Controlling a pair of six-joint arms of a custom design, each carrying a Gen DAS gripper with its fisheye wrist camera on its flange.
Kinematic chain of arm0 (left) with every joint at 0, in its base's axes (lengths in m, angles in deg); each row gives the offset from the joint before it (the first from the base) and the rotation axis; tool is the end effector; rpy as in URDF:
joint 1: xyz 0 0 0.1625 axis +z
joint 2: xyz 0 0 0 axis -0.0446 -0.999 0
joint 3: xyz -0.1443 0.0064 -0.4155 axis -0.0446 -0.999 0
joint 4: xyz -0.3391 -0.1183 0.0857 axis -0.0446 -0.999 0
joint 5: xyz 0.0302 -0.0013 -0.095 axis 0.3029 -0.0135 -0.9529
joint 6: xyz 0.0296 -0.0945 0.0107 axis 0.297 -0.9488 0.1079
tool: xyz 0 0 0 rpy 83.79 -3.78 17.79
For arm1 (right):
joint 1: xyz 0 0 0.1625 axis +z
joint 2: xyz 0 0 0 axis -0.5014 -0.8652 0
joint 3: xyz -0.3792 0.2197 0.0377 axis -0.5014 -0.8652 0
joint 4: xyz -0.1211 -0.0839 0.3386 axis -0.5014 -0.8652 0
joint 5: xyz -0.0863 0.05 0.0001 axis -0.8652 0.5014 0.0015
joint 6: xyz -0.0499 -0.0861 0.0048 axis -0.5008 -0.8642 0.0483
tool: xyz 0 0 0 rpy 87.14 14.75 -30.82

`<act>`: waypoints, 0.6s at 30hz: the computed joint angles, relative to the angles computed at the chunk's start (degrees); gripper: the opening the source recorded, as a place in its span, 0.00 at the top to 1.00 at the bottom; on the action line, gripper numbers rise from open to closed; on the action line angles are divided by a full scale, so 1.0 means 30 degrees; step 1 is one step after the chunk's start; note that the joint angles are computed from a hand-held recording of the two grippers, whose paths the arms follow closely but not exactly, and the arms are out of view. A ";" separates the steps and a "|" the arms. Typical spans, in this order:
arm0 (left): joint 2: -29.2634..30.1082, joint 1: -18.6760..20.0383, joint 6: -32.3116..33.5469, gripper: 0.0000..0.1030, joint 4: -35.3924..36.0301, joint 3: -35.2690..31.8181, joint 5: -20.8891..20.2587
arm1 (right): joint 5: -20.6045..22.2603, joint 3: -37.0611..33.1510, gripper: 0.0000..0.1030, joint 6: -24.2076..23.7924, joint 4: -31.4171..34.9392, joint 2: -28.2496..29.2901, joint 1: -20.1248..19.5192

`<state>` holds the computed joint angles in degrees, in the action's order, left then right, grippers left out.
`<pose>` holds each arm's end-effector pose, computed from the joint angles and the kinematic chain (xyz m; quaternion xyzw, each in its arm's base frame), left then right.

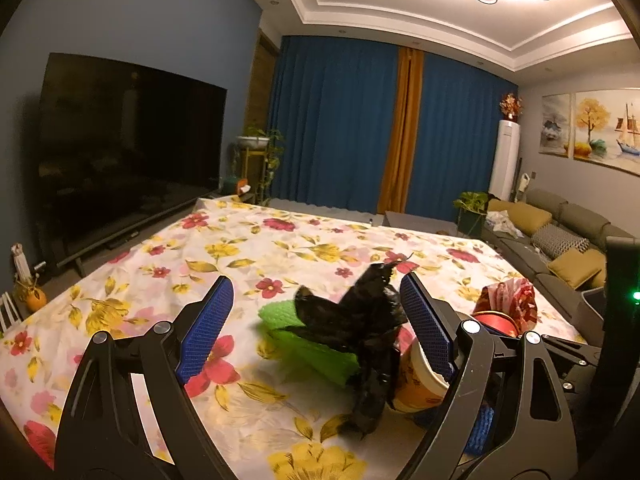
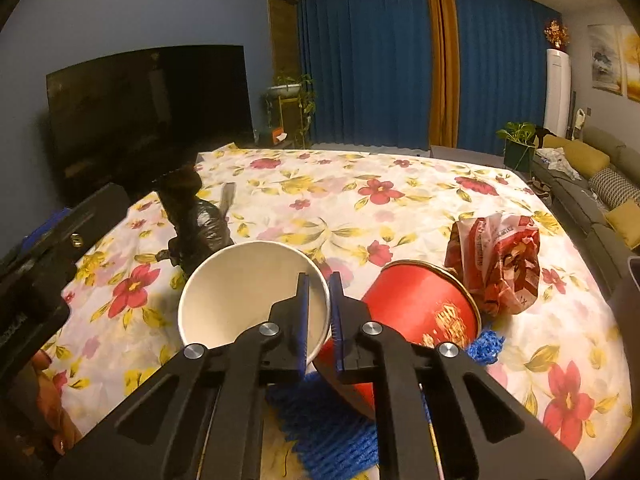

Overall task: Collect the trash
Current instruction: 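Grasp the black plastic bag with the left tool while the right tool grasps a white paper cup, then lift and carry the black bag and white cup in both tools over the grey bin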

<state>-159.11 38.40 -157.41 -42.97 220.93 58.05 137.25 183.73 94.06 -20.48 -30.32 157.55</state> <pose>-0.0662 -0.3102 0.2327 0.2541 0.7844 -0.5231 0.2156 0.3091 -0.3097 -0.0312 0.1839 -0.8274 0.4425 0.2928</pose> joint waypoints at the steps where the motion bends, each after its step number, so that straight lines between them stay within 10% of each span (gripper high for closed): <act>1: 0.0105 0.0022 -0.0080 0.19 0.0105 -0.0052 0.0086 | -0.0032 0.0211 0.92 -0.0016 -0.0259 -0.0146 0.0064; 18: 0.0972 0.1502 -0.0669 0.19 0.1249 -0.0743 0.2893 | 0.1105 0.4175 0.93 -0.2302 -0.7241 -0.3251 0.1803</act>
